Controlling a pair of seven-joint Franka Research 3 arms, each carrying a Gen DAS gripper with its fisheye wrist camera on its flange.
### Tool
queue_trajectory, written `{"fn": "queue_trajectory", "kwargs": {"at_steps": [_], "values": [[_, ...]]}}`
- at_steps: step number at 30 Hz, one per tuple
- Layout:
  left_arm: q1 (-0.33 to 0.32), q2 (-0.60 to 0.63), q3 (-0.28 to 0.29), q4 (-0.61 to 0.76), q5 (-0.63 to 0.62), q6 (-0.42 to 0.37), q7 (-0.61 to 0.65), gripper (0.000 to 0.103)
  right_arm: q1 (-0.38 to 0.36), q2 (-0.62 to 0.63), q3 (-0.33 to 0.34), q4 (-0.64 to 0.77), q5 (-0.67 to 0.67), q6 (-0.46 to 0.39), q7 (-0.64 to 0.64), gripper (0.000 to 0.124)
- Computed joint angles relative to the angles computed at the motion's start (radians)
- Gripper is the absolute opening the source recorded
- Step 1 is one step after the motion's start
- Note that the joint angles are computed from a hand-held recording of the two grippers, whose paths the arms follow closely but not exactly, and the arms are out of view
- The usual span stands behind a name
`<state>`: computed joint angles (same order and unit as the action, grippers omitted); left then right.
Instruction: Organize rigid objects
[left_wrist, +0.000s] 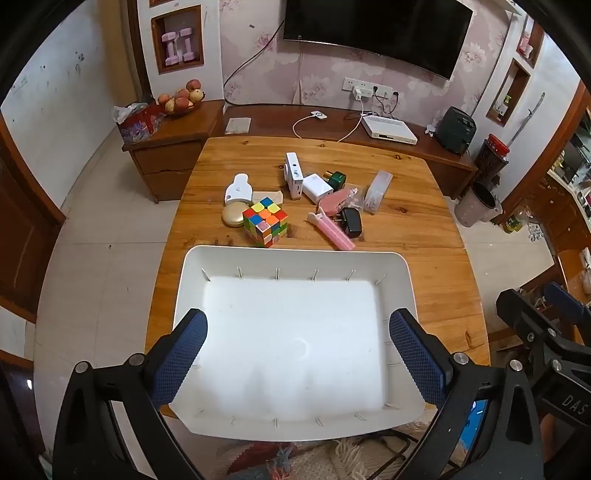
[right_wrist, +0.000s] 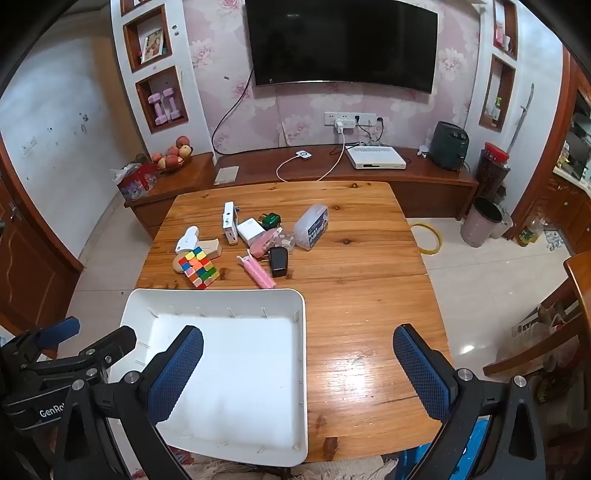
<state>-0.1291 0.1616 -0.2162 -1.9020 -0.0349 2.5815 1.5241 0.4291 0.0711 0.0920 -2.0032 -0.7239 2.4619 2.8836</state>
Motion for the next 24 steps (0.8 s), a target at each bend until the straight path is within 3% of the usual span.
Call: {"fn": "queue_trajectory", "kwargs": {"at_steps": [24], "values": [[-0.008, 0.023, -0.011, 0.021, -0.018, -0.004, -0.002, 0.099, 0.003, 0.009, -0.006, 0.004, 0.004, -0.02, 0.006, 0.103]]}}
